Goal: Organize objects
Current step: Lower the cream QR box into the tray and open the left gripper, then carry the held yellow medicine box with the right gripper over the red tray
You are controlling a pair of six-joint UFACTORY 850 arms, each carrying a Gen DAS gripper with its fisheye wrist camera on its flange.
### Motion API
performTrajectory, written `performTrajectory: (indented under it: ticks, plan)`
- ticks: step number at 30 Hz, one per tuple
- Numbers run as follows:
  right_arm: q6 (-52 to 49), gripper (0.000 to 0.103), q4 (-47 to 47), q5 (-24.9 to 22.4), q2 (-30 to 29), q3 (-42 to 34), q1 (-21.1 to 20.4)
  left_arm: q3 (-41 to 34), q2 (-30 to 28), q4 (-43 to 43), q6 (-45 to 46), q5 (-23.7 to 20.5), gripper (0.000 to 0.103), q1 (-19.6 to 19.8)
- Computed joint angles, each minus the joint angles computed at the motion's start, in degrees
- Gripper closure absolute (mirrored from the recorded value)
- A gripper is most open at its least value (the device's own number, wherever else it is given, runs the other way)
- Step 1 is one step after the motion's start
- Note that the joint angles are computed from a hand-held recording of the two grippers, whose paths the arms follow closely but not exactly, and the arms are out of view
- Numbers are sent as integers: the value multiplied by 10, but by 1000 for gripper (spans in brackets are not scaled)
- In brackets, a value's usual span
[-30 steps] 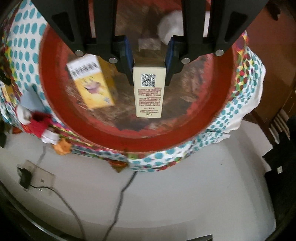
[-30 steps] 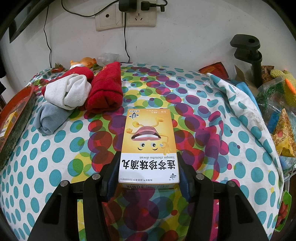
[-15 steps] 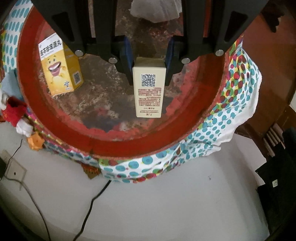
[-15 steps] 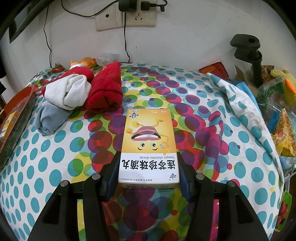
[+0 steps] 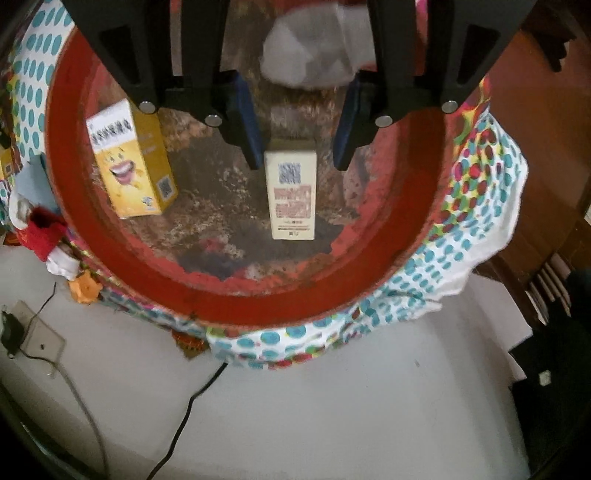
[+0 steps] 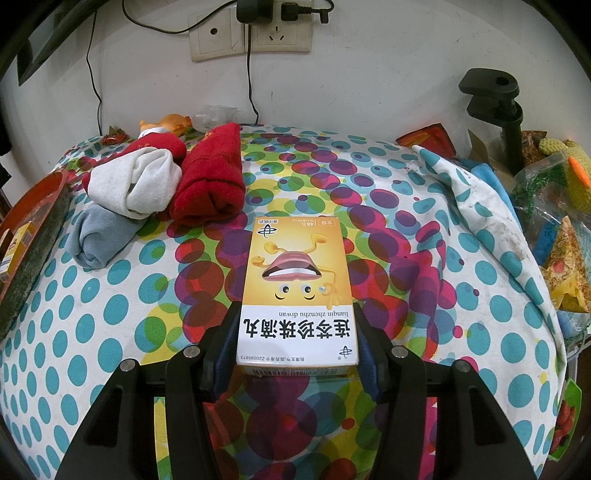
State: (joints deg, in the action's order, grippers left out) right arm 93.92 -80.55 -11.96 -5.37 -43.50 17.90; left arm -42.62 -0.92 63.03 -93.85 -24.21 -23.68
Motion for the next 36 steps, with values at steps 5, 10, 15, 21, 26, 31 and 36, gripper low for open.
performTrajectory:
  ticks: [5,10,15,21,26,31,36]
  plan:
    - [3,51,-2,-1,-1,0,1,40,50,84,-101,-47,58,-63]
    - [-1,51,1,0,0,-1,1,68,83,108,-147,-92,58,-144]
    - [-7,51,6,-1,0,-1,1,81,90,101,-148,-102,58,-202]
    - [-17,51,19,-10,-2,-4,5,103,100,111,-167,-126,57,-243]
    - [-20,51,24,-7,-1,-4,0,114,120,88,-152,-130,57,-229]
    - [1,51,4,-9,-3,-4,-1,161,167,125,-200,-138,51,-225]
    - [18,51,11,-29,-5,-5,8,164,176,108,-180,-112,51,-203]
